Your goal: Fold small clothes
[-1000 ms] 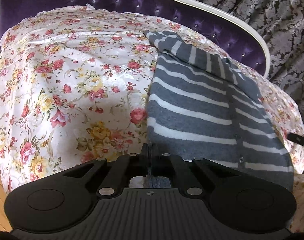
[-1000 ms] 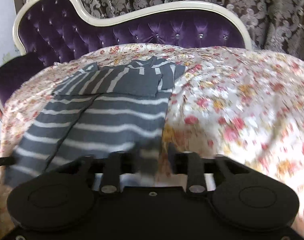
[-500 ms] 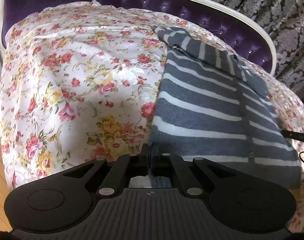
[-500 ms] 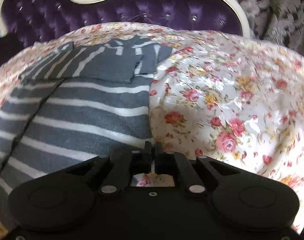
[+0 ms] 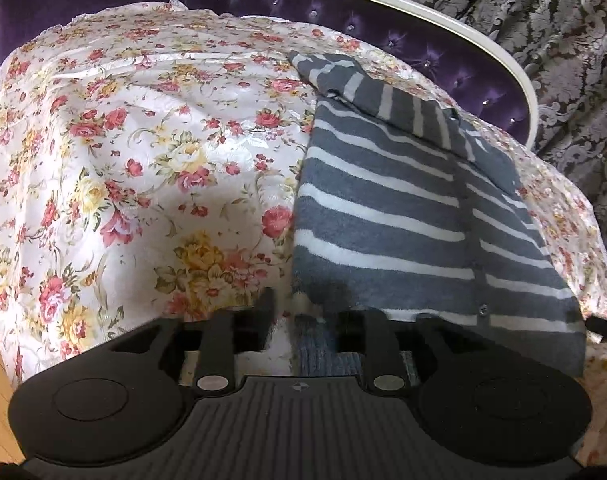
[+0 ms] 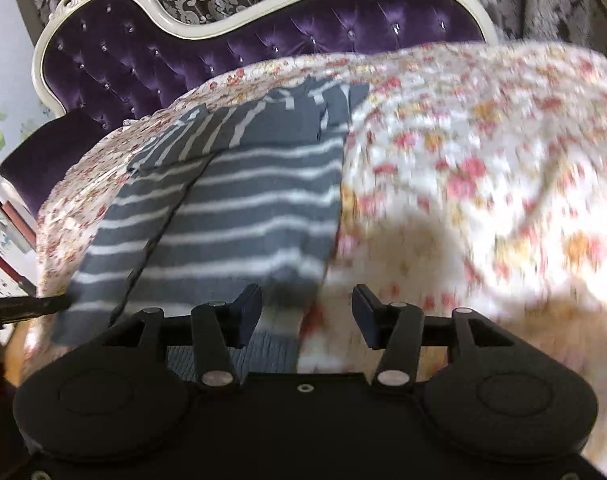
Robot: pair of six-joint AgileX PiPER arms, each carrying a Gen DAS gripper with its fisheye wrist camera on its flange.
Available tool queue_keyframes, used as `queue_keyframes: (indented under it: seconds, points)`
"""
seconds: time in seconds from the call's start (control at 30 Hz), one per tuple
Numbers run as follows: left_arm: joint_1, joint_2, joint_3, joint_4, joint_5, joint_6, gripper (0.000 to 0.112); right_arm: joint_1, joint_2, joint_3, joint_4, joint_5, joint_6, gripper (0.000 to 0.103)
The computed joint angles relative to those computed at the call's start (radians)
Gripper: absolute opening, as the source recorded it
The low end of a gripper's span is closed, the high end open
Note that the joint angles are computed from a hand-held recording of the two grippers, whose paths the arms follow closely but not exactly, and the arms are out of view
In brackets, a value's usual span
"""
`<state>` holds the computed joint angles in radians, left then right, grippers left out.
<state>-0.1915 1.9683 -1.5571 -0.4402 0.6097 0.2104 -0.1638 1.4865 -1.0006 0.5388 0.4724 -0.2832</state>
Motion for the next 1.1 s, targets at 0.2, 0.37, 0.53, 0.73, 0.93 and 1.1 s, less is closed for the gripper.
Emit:
queue_keyframes:
  seconds: [0.2, 0.37, 0.53, 0.73, 0.93, 1.1]
  points:
    - [-0.007, 0.01, -0.012, -0.012, 0.008, 0.0, 0.038, 0.008, -0.005, 0.04, 0.056, 0.015, -0.037, 0.06]
    - [-0.015, 0.014, -0.023, 0.014, 0.018, -0.022, 0.039, 0.008, -0.036, 0.068, 0.079, -0.005, -0.04, 0.059]
    - [-0.006, 0.009, -0.017, -0.044, 0.048, 0.033, 0.038, 0.009, -0.069, 0.093, 0.119, -0.006, -0.069, 0.055]
    - [-0.003, 0.007, -0.007, -0.095, 0.061, 0.082, 0.005, 0.022, -0.048, 0.096, 0.158, 0.011, -0.097, 0.013]
    - [0.058, -0.02, 0.005, -0.315, 0.073, 0.172, 0.004, -0.072, -0.068, 0.091, 0.389, 0.103, -0.279, 0.011]
    - [0.084, 0.02, -0.164, -0.396, 0.134, 0.158, 0.004, -0.171, -0.037, -0.013, 0.57, 0.187, -0.407, 0.011]
